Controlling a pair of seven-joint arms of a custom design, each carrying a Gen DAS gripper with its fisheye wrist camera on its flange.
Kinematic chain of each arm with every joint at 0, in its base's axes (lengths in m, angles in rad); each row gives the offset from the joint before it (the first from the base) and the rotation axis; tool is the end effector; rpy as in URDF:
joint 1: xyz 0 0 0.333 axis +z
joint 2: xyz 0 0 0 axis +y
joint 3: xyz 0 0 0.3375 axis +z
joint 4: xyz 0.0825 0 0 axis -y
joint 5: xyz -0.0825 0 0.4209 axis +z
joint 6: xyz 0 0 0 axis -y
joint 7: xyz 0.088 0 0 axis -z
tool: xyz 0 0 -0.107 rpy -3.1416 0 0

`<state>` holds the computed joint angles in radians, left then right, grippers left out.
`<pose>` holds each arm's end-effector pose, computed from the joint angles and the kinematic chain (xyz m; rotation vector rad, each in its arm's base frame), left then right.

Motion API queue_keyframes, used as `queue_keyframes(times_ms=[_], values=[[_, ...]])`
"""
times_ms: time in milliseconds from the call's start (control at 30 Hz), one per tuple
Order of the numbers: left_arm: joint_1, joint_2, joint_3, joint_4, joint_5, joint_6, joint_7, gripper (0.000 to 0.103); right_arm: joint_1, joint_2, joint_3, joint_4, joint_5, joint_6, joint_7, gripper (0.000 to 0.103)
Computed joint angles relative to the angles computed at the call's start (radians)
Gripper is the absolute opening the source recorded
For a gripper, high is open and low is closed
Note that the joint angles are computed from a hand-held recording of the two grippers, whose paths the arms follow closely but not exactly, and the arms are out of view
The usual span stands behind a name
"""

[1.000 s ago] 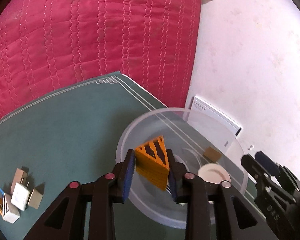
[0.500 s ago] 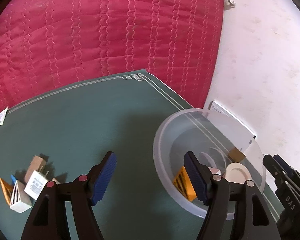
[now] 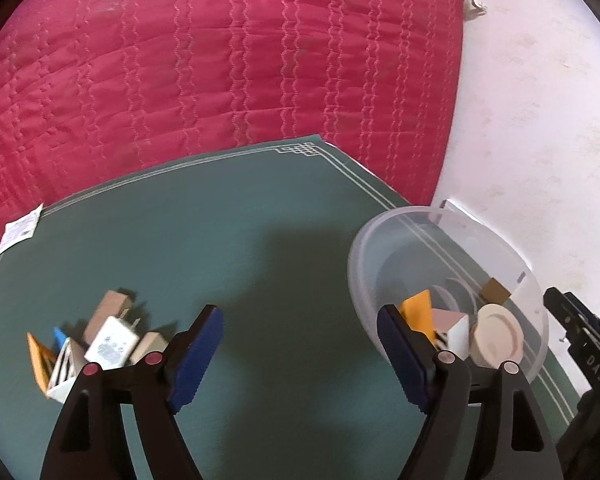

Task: Organize rigid objects
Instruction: 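Move both open grippers back toward the remaining blocks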

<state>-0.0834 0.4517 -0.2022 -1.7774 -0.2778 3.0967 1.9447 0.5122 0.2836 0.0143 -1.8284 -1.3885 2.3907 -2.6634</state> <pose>0.7227 -0.1662 0.4075 -1.4429 2.0124 -0.9683 0.6052 0.3410 0.4152 -1.0981 1.9648 -0.9998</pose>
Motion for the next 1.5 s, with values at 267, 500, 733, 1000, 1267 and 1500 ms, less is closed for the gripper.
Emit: queue_keyframes(times_ms=[267,500,733,1000,1267,1500], values=[[0.002,-0.033,0.039,-0.048,0.009,0.029,-0.030,0.083,0.004,-0.002,0.004,-0.001,0.011,-0.021,-0.034,0.047],[0.031,-0.064,0.042,-0.091,0.002,0.042,-0.040,0.083,0.011,-0.004,0.012,0.005,0.014,0.003,-0.054,0.047],[0.061,-0.095,0.049,-0.138,-0.010,0.052,-0.050,0.083,0.030,0.008,0.014,0.034,-0.001,0.037,-0.071,0.048],[0.014,-0.122,0.166,-0.176,0.033,0.042,-0.149,0.086,0.049,0.029,0.013,0.067,-0.004,0.077,-0.091,0.049],[-0.001,-0.126,0.236,-0.195,0.090,0.046,-0.247,0.086,0.074,0.066,0.002,0.111,0.019,0.126,-0.145,0.049],[-0.013,-0.103,0.268,-0.176,0.126,0.029,-0.307,0.086,0.096,0.113,-0.009,0.160,0.069,0.178,-0.221,0.049]])
